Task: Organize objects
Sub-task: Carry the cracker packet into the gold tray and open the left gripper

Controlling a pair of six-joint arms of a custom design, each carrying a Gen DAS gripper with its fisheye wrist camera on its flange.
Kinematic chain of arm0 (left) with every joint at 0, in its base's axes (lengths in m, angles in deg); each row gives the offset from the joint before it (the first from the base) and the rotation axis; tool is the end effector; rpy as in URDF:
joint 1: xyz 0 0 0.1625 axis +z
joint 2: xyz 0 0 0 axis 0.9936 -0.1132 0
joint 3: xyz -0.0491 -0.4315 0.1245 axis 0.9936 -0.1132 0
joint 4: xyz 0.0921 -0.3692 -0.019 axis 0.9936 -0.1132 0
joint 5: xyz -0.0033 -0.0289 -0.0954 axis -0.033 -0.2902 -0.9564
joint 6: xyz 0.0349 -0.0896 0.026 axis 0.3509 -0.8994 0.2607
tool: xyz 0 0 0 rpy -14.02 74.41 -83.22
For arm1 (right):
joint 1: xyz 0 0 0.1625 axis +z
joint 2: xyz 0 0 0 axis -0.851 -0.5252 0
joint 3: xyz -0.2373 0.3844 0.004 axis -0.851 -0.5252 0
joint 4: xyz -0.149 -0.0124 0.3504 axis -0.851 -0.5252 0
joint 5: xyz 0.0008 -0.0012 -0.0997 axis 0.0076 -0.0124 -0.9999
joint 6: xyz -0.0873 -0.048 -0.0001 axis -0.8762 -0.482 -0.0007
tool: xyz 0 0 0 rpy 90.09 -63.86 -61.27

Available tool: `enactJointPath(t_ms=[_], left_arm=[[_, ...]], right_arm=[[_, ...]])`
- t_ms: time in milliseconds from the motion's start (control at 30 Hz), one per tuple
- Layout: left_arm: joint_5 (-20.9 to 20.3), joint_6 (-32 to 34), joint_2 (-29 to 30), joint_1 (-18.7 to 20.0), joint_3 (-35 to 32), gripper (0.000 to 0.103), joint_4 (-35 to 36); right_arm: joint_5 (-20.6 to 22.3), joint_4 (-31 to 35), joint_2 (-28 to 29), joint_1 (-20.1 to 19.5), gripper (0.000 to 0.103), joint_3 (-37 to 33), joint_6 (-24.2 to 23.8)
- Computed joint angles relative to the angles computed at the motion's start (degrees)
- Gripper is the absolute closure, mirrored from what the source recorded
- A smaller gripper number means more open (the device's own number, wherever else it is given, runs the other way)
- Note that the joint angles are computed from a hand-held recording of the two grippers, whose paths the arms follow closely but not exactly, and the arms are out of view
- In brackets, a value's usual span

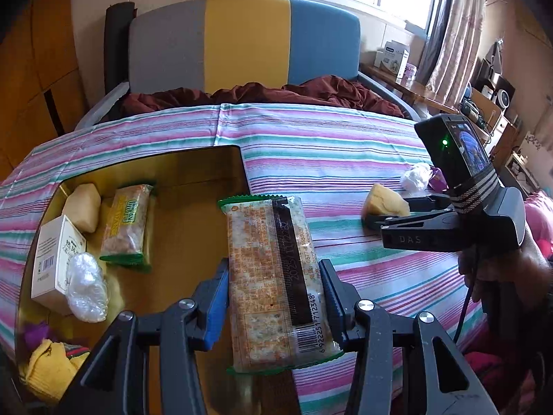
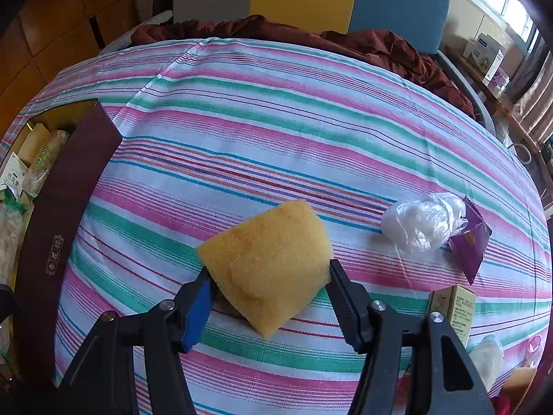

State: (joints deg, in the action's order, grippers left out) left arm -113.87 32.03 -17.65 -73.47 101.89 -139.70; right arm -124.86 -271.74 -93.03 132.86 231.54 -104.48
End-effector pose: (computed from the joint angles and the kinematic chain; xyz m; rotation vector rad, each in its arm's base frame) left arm -0.4235 -0.2745 -0.0472 0.7010 2.4220 -0.6768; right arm 0.0019 -0.2954 0.3109 0.2653 -2.2748 0.4652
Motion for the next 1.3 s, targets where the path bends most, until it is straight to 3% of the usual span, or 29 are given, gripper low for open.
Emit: enactJointPath(t_ms=[267,667,1000,1300], left_arm=[[0.92,-4.57,-4.89,0.81,5.32,0.054,2.52],[1.26,-11.47,-10.36,5.47,9.77,0.054,15.61],[0.49,-10.19,-10.79,7.12,11.7,0.048,13.56],[3.44,-13.19,-11.69,4.22,12.28,0.045,15.04]], right_arm=[[-1.36,-3.25,1.79,0.54,0.04,0.52,-1.48],[-2.03,-5.47,2.99,0.89,0.04,0.93,-2.09],[-2.01,-5.76,3.05,0.8,0.04,0.98,-2.35],[-1.97,-5.83,3.03,0.77,0.04,1.04,-2.41]])
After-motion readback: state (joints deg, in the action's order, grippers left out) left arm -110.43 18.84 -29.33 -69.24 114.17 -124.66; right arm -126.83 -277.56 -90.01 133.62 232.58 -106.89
